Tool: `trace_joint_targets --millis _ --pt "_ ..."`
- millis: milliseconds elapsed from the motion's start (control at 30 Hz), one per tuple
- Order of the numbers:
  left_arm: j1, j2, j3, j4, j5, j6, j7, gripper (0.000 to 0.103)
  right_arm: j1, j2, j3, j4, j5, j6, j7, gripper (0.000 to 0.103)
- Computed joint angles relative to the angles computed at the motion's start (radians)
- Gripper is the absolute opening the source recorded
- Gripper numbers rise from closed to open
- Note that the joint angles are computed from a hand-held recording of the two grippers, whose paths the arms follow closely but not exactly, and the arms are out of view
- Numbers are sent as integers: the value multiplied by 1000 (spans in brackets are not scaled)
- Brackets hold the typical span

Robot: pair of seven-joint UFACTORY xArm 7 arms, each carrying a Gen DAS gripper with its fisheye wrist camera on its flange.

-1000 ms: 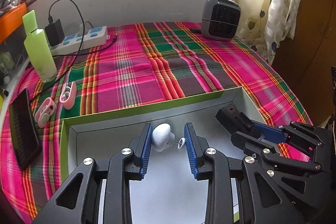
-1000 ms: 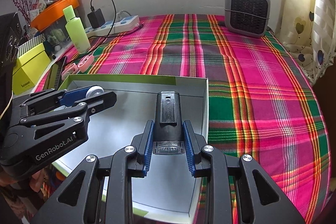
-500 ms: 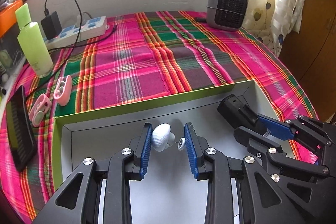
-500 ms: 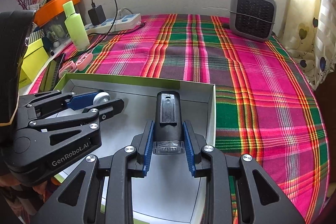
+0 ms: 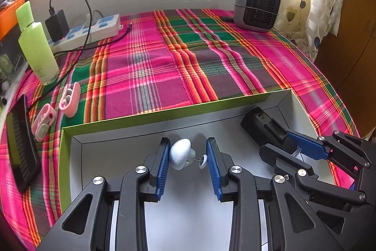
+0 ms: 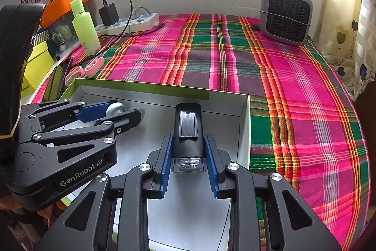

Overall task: Organize objects
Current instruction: 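Lower the flashlight into the green box while the left tool lowers the knob beside it, then open the right tool releasing the flashlight while the left tool releases the knob, then withdraw both tools from the box toward the walnut and the spool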

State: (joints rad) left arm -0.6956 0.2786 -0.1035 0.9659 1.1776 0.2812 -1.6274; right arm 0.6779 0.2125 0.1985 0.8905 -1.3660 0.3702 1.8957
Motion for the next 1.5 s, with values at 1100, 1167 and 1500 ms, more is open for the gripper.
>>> trace_joint_targets --millis 1100,1167,1500 --pt "42 -161 -72 -132 81 46 -153 44 -4 -93 52 -68 -70 45 136 35" --pt "56 -187 -91 -158 93 44 -179 44 -4 -111 61 -84 -76 51 157 35" --pt "111 -334 -187 -284 132 62 -284 44 -5 -204 116 -168 -91 72 230 35"
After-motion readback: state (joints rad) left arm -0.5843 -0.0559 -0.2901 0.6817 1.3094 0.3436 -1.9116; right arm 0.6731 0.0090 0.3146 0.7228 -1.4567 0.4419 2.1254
